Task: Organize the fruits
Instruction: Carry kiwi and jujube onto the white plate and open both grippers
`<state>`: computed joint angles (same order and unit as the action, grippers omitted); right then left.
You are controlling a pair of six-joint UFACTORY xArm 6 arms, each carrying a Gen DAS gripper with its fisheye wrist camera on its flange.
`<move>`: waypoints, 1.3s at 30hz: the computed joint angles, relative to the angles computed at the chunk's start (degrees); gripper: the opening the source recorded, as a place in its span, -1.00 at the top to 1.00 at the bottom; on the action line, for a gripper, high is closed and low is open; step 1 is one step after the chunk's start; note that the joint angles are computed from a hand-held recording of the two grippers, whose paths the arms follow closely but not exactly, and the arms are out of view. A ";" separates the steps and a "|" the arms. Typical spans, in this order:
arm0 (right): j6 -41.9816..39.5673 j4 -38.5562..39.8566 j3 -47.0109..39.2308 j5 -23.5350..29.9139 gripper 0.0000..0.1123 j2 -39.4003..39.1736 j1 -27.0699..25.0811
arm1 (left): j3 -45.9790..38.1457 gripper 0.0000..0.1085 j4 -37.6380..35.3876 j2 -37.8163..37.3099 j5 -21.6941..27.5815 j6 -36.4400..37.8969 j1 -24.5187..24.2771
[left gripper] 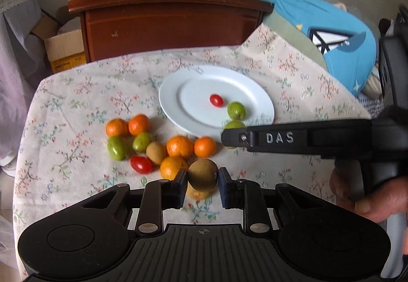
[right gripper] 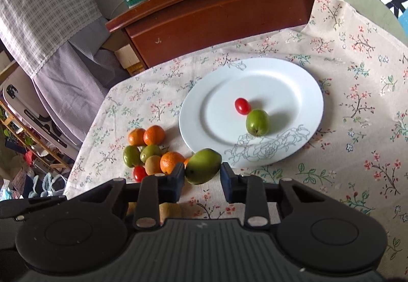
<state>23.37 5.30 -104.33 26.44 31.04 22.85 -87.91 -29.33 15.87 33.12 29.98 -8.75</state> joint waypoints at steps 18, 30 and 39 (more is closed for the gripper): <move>2.72 -0.30 -4.67 -0.98 0.46 0.44 -4.07 | -24.74 0.57 1.90 13.37 6.80 -1.17 0.55; 7.65 -2.54 -15.75 5.52 0.46 8.74 -6.43 | -42.34 0.57 1.52 26.40 14.37 -2.65 0.61; 10.30 -3.22 -18.78 8.43 0.46 11.38 -6.90 | -50.55 0.57 2.27 33.30 17.88 -3.71 0.07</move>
